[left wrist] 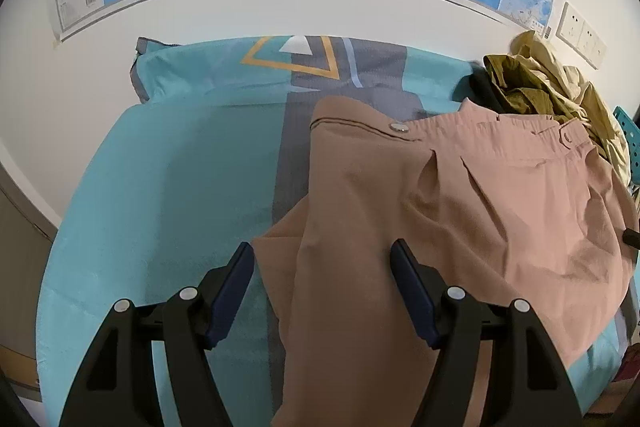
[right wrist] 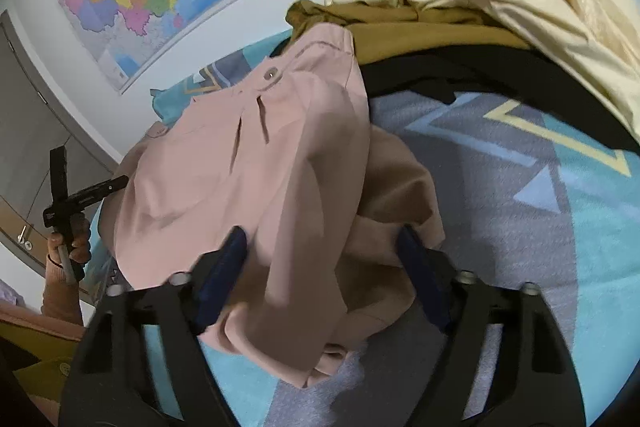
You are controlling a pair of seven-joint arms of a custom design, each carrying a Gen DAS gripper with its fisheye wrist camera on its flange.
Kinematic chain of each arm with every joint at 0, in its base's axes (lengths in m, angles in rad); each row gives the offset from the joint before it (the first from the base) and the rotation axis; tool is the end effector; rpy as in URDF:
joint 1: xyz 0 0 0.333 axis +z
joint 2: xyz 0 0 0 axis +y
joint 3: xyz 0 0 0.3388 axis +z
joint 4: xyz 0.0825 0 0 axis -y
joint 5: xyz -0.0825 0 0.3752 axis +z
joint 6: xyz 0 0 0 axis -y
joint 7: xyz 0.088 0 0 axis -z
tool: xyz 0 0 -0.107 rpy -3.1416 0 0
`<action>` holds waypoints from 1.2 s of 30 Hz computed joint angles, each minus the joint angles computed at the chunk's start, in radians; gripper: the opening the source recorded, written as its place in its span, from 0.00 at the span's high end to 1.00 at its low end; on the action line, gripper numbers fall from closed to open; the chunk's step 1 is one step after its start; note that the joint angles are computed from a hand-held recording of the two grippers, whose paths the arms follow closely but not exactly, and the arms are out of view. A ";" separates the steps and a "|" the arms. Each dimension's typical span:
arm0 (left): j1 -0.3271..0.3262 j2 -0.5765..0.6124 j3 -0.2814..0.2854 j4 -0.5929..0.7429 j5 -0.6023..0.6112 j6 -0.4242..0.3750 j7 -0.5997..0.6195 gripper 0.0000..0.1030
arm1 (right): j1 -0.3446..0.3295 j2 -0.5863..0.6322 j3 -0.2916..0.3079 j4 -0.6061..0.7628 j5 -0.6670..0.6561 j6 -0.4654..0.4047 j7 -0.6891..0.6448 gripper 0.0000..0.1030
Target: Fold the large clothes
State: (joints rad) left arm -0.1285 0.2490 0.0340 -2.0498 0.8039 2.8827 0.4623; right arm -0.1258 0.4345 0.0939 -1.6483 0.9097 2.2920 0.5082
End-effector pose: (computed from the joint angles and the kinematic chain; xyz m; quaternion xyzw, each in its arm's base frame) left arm 0.6122 -0.1010 0.3988 -0.7544 0.5639 -0.2211 0.2530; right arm 0.6973 -0.0140 0.4166 -0.7837 0.4861 0.0001 0.3867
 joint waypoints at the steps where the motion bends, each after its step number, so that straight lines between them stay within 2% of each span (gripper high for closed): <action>1: 0.001 0.003 -0.001 0.001 -0.002 0.001 0.003 0.35 | 0.010 0.006 -0.005 0.006 -0.019 0.007 0.016 0.55; 2: 0.009 0.008 -0.006 0.000 -0.019 0.011 0.015 0.38 | 0.010 0.016 -0.003 0.018 -0.025 -0.006 0.028 0.73; 3: 0.033 0.016 -0.025 -0.005 -0.071 0.036 0.060 0.46 | 0.000 0.025 0.006 0.032 -0.010 -0.030 0.028 0.86; 4: 0.051 0.023 -0.042 -0.008 -0.124 0.053 0.104 0.56 | -0.001 0.026 0.009 0.034 -0.005 -0.027 0.025 0.88; 6: 0.080 0.036 -0.073 -0.010 -0.233 0.074 0.190 0.67 | 0.006 0.013 0.016 0.032 0.009 0.016 -0.003 0.94; 7: 0.072 0.039 -0.062 -0.007 -0.245 0.084 0.200 0.71 | 0.006 -0.004 0.026 0.017 0.043 0.065 -0.041 0.94; 10: 0.004 0.052 0.011 0.022 -0.216 0.071 0.168 0.73 | 0.016 0.000 0.030 0.038 0.065 0.091 -0.063 0.96; 12: 0.020 0.069 -0.009 0.043 -0.274 0.054 0.209 0.70 | 0.050 0.036 0.010 0.072 -0.006 0.117 0.005 0.96; 13: 0.014 0.074 -0.005 0.051 -0.287 0.039 0.212 0.63 | 0.059 0.057 0.002 0.091 -0.046 0.106 0.046 0.95; 16: -0.030 0.059 0.045 0.029 -0.239 0.048 0.161 0.51 | 0.051 0.078 0.010 0.096 -0.103 0.096 0.098 0.91; 18: -0.048 0.032 0.073 -0.005 -0.193 0.069 0.111 0.41 | 0.030 0.066 0.024 0.081 -0.086 0.105 0.098 0.72; 19: -0.048 0.019 0.078 -0.024 -0.175 0.083 0.094 0.39 | 0.021 0.058 0.030 0.073 -0.075 0.110 0.091 0.66; 20: -0.051 0.003 0.087 -0.045 -0.149 0.098 0.067 0.38 | 0.011 0.035 0.036 0.046 -0.050 0.142 0.068 0.56; 23: -0.046 -0.042 0.094 -0.101 -0.087 0.130 -0.003 0.37 | 0.002 -0.035 0.049 -0.029 0.019 0.240 -0.014 0.45; 25: -0.045 -0.066 0.098 -0.127 -0.022 0.144 -0.061 0.37 | -0.012 -0.076 0.063 -0.064 0.101 0.252 -0.103 0.44; 28: -0.032 -0.078 0.076 -0.139 0.039 0.116 -0.110 0.37 | -0.014 -0.131 0.065 -0.110 0.186 0.183 -0.240 0.44; 31: 0.015 -0.061 0.022 -0.139 -0.017 0.114 -0.066 0.38 | 0.055 -0.129 0.037 -0.127 0.109 0.164 -0.257 0.45; 33: 0.029 -0.049 0.004 -0.131 -0.062 0.091 -0.040 0.34 | 0.105 -0.094 0.014 -0.115 0.022 0.179 -0.200 0.45; 34: 0.028 -0.047 0.001 -0.127 -0.079 0.069 -0.041 0.30 | 0.131 -0.064 -0.001 -0.099 -0.041 0.188 -0.138 0.45; 36: 0.022 -0.063 0.012 -0.144 -0.061 0.080 -0.078 0.30 | 0.149 -0.034 0.000 -0.090 -0.096 0.225 -0.087 0.45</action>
